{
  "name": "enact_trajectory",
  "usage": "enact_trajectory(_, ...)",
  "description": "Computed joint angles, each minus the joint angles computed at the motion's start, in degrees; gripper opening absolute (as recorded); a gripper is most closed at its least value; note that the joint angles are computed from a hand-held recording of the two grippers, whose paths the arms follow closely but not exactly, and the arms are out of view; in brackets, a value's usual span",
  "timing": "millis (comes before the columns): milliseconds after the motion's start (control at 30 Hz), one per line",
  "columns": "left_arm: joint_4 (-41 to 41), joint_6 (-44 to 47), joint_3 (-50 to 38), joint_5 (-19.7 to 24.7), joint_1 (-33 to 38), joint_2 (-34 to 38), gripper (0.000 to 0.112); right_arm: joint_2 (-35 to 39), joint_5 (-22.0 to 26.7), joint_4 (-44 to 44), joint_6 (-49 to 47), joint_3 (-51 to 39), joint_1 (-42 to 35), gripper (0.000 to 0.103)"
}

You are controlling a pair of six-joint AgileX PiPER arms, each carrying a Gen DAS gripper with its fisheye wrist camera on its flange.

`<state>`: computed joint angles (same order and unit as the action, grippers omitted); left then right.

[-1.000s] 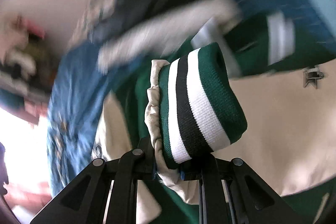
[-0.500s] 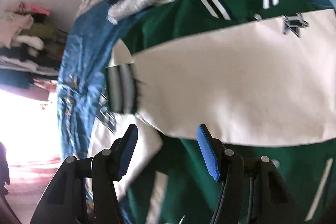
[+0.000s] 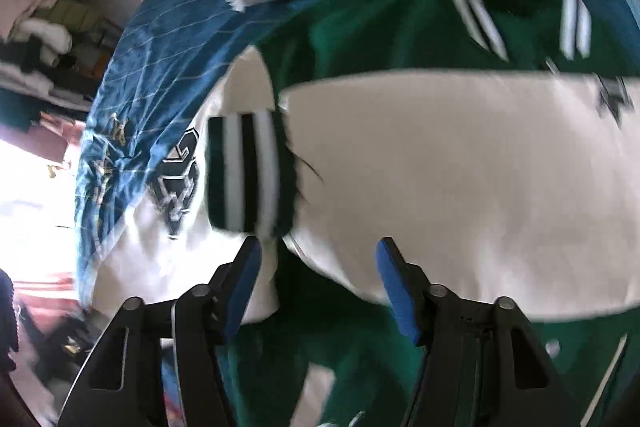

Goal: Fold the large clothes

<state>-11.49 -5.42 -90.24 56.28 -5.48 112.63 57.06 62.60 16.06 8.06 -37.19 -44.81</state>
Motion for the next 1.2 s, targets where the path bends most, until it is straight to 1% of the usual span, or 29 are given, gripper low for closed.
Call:
enact_trajectory(33,0.4,-0.6,-4.9,2.0,-0.4,3.4,0.027,2.1,-2.5,-2.0,4.1,-0.4,4.9,0.07)
enact_trajectory(67,-1.0,1.0,-10.6,2.0,0.1,8.6,0.028,5.1,-5.4,-2.8,6.4,-0.5,8.4,0.07)
enact_trajectory(133,0.5,-0.7,-17.5,7.5,-2.0,12.6,0.032,12.5,-8.9,-5.1,11.3,-1.9,14.3,0.07)
enact_trajectory(167,1.0,-1.2,-20.0,9.2,-2.7,14.3,0.034,15.2,-10.5,-6.5,13.2,-2.5,16.4,0.061)
enact_trajectory(200,2.1,-0.8,-23.6,10.8,-2.9,16.5,0.037,17.1,-11.8,-9.3,16.7,-3.1,18.7,0.044)
enact_trajectory(233,2.6,0.0,-24.8,12.1,-2.8,16.7,0.038,19.2,-12.2,-11.6,19.5,-4.0,20.5,0.038)
enact_trajectory(267,2.2,1.5,-25.3,11.7,-2.6,16.4,0.042,20.5,-12.8,-12.3,20.5,-4.7,21.1,0.031)
enact_trajectory(300,2.6,2.0,-25.0,11.5,-2.6,15.6,0.06,20.9,-12.6,-12.8,21.5,-5.8,21.8,0.028)
enact_trajectory(333,2.6,2.5,-24.1,10.8,-2.4,14.4,0.07,20.1,-12.4,-12.9,21.7,-6.5,22.4,0.028)
enact_trajectory(367,1.3,3.8,-21.3,8.9,-1.6,12.0,0.085,19.5,-12.1,-13.0,21.5,-7.0,23.1,0.028)
enact_trajectory(400,1.8,3.9,-19.2,8.2,-1.1,9.9,0.089,19.4,-11.7,-12.7,20.3,-7.3,23.9,0.028)
enact_trajectory(433,3.1,2.8,-17.5,7.5,-1.7,8.6,0.089,20.0,-11.5,-11.6,18.6,-7.0,23.8,0.031)
enact_trajectory(500,5.5,1.5,-12.4,5.9,-1.7,4.2,0.089,20.0,-12.5,-8.0,13.9,-5.2,21.5,0.041)
enact_trajectory(533,6.9,-0.3,-10.8,6.1,-2.4,2.6,0.089,19.1,-12.5,-4.0,9.1,-4.1,18.3,0.043)
enact_trajectory(567,6.5,-1.0,-7.1,5.6,-2.0,-0.1,0.089,18.0,-11.5,0.7,3.5,-3.3,14.0,0.049)
enact_trajectory(600,6.0,-2.3,-2.8,4.9,-2.5,-3.2,0.089,16.8,-9.7,4.1,-0.1,-2.9,10.4,0.054)
enact_trajectory(633,4.3,-2.9,0.3,4.3,-2.3,-5.0,0.089,15.5,-8.2,6.0,-2.4,-2.4,7.3,0.055)
enact_trajectory(700,-2.5,-2.2,7.6,2.9,-1.4,-7.8,0.089,11.1,-4.6,7.9,-5.1,-1.7,1.8,0.057)
enact_trajectory(767,-7.4,-3.3,11.4,1.5,-1.8,-7.3,0.089,7.0,-1.7,6.1,-4.2,-1.7,-0.8,0.063)
enact_trajectory(833,-11.7,-3.6,13.4,-1.7,-2.0,-4.3,0.089,3.3,-0.4,2.8,-3.9,-1.4,-3.4,0.065)
enact_trajectory(867,-13.4,-4.4,13.0,-4.3,-2.4,-1.5,0.089,0.9,0.0,1.7,-4.5,-0.5,-4.8,0.065)
enact_trajectory(900,-12.9,-6.1,11.7,-6.2,-3.0,0.8,0.088,-0.2,0.5,0.7,-5.5,0.2,-6.1,0.065)
enact_trajectory(933,-10.0,-9.7,9.7,-7.4,-3.9,2.6,0.088,-1.1,1.5,-0.2,-5.6,0.2,-6.5,0.065)
enact_trajectory(1000,-1.6,-17.1,4.6,-9.3,-6.4,5.5,0.087,-1.5,3.0,-0.4,-6.7,0.6,-8.8,0.065)
enact_trajectory(1033,1.8,-19.6,2.0,-9.0,-7.5,6.7,0.087,-1.3,3.6,0.5,-7.5,0.7,-10.3,0.065)
enact_trajectory(1067,4.6,-21.0,-1.4,-8.9,-8.5,8.3,0.074,-0.8,3.4,0.9,-7.2,0.7,-10.1,0.065)
enact_trajectory(1100,8.2,-22.8,-6.0,-7.1,-9.8,10.3,0.047,-0.1,2.5,0.8,-6.2,0.6,-8.8,0.065)
enact_trajectory(1167,10.9,-22.9,-12.2,-5.2,-10.8,12.3,0.016,2.1,-0.6,3.3,-5.7,0.9,-5.9,0.065)
enact_trajectory(1200,10.3,-21.2,-15.6,-4.0,-10.9,13.1,0.013,2.6,-1.5,4.1,-4.5,0.8,-4.4,0.065)
